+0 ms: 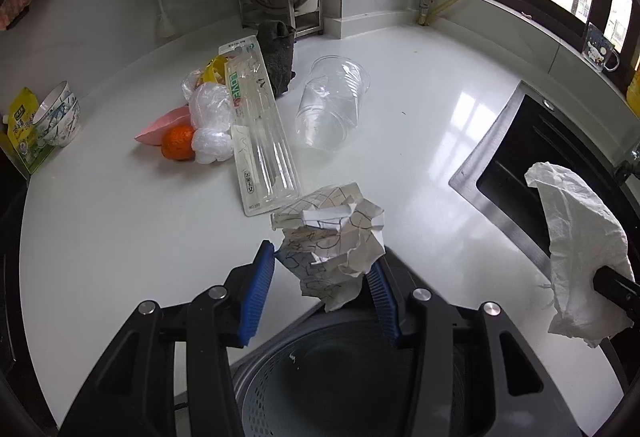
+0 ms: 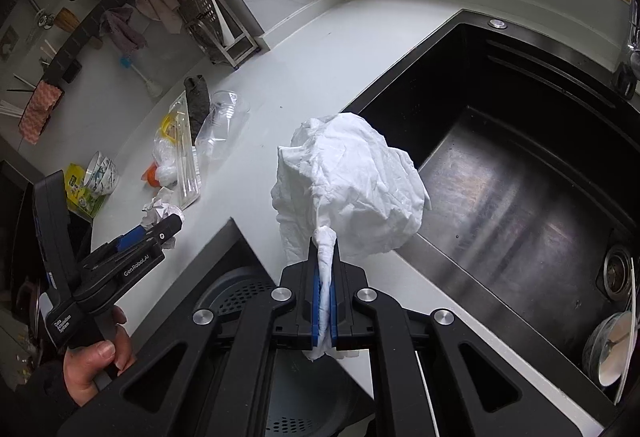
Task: Collect trash
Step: 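Carry the cloth and paper over the grey bin with both tools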
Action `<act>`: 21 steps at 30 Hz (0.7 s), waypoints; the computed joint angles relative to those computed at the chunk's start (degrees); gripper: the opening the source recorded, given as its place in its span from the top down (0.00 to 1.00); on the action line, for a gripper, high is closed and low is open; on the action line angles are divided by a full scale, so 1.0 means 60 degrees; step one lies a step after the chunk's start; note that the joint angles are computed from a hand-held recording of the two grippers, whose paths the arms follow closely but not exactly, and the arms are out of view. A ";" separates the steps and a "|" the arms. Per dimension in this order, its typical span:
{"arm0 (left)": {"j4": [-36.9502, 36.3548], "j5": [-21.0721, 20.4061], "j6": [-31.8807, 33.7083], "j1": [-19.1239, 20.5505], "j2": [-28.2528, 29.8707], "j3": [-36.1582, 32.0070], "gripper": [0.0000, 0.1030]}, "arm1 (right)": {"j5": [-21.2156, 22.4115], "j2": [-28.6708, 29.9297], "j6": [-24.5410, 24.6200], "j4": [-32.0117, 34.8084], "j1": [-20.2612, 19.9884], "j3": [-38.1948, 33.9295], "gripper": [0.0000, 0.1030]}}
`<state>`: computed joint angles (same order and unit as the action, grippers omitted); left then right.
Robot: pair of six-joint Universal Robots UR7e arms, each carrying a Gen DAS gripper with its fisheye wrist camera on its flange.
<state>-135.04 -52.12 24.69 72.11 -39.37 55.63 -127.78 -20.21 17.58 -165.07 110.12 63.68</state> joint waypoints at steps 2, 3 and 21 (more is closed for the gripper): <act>-0.0015 0.0037 -0.0033 -0.0027 -0.0487 0.0642 0.55 | 0.0083 -0.0022 -0.0012 0.0111 0.0079 0.0105 0.96; -0.0045 0.0070 -0.0033 -0.0042 -0.0717 0.0944 0.55 | 0.0143 -0.0040 -0.0015 0.0155 0.0116 0.0175 0.96; 0.0405 0.0384 -0.0667 0.0440 -0.2516 0.3725 0.54 | 0.1822 0.0762 -0.0100 0.2799 0.0333 0.0031 0.96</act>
